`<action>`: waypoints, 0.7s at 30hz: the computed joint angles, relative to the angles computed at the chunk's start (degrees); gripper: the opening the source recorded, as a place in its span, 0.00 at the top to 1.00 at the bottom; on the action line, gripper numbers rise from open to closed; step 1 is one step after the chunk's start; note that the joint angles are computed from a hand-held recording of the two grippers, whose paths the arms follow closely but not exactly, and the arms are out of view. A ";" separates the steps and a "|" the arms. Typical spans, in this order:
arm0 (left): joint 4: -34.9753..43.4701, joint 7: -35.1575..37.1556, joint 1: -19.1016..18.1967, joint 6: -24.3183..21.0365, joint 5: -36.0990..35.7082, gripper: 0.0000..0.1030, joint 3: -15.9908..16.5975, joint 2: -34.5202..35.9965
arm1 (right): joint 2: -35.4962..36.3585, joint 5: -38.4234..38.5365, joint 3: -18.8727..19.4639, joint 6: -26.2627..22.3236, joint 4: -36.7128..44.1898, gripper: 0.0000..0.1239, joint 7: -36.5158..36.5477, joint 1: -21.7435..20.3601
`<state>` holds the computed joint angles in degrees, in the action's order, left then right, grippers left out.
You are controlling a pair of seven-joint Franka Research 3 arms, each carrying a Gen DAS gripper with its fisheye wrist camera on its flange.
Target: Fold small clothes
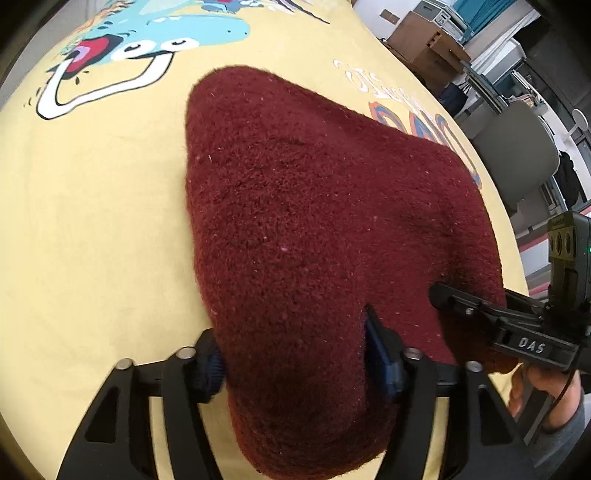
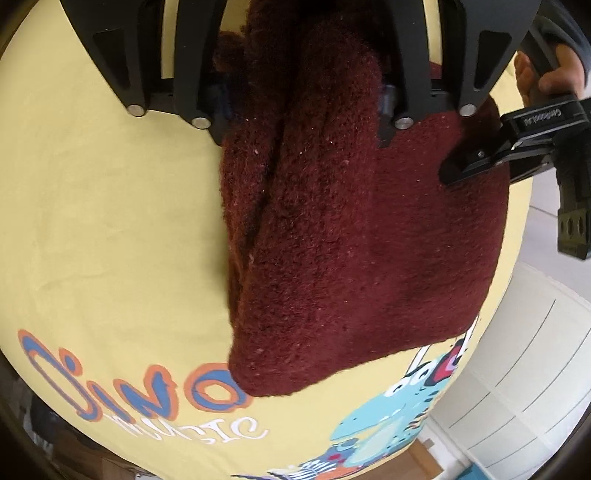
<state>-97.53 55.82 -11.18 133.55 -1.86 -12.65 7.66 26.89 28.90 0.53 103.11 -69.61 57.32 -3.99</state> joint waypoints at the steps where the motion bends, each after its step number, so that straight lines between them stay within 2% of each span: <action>1: 0.70 -0.29 -0.13 -1.10 0.61 0.36 0.03 0.27 | 1.45 -0.44 -0.03 -0.66 2.30 0.47 0.12 0.03; 3: 2.82 -0.76 -0.22 -4.11 0.92 0.34 0.05 1.03 | 2.09 -1.99 -0.17 -0.63 4.31 0.43 0.41 0.60; 6: 5.76 -3.85 -0.85 -8.20 3.39 0.27 0.28 1.58 | -1.13 -3.78 -0.57 3.11 1.10 0.36 -0.79 1.28; 8: 5.97 -4.85 -1.31 -8.99 5.19 0.22 0.21 0.75 | -3.19 -4.14 -0.72 4.46 -0.97 0.34 -2.16 1.21; 10: 6.01 -5.69 -1.87 -10.37 7.19 0.01 0.09 0.05 | -5.53 -4.27 -0.92 6.01 -4.01 0.33 -4.13 1.16; 15: 4.44 -8.31 -2.90 -9.75 11.19 0.01 -0.09 -1.02 | -8.70 -5.56 -1.82 9.76 -10.09 0.31 -6.29 1.87; 19: -0.75 -11.54 -2.96 -7.57 14.57 0.01 0.20 -2.97 | -8.18 -6.61 -2.42 12.58 -11.60 0.31 -5.95 2.07; 21: -1.81 -11.13 -2.66 -7.24 14.02 0.01 0.19 -3.16 | -7.53 -6.18 -2.50 13.54 -11.79 0.26 -6.47 1.57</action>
